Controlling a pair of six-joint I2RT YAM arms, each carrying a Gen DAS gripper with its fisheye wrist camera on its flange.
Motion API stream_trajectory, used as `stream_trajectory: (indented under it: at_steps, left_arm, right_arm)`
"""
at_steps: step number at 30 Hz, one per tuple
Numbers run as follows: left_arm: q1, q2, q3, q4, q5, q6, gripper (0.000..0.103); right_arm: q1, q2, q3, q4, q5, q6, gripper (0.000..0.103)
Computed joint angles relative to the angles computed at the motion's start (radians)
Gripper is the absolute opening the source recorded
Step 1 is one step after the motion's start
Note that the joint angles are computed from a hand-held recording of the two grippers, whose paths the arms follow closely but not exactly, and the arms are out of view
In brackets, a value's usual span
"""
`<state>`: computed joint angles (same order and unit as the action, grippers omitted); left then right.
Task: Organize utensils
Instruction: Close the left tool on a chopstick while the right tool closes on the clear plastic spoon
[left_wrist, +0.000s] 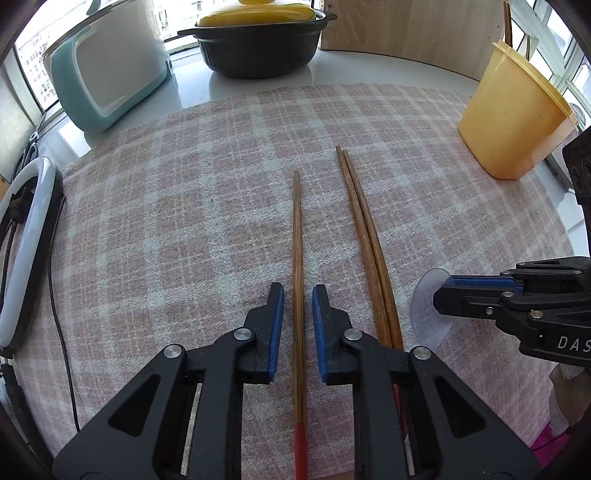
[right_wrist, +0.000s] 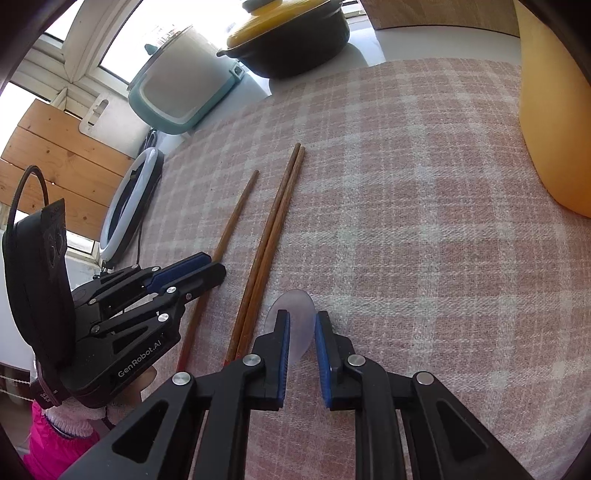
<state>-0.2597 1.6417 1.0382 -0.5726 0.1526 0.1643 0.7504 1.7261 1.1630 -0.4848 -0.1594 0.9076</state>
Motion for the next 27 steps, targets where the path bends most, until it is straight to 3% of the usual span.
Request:
stream_trajectory:
  at_steps: [3, 6, 10, 27]
  left_arm:
    - [-0.013, 0.044, 0.044, 0.011, -0.006, 0.003, 0.014]
    - [-0.017, 0.056, 0.046, 0.036, -0.006, -0.003, 0.004]
    - [-0.007, 0.040, 0.024, 0.052, 0.006, -0.020, 0.003]
    - [0.156, -0.243, -0.106, 0.027, 0.209, -0.159, 0.003]
  right_arm:
    - [0.003, 0.018, 0.028, -0.022, 0.006, -0.020, 0.014]
    - [0.009, 0.044, 0.063, -0.053, 0.023, -0.045, 0.004]
    - [0.004, 0.046, 0.066, -0.043, 0.020, -0.053, 0.003]
    - [0.032, -0.065, 0.083, -0.119, 0.139, -0.152, 0.000]
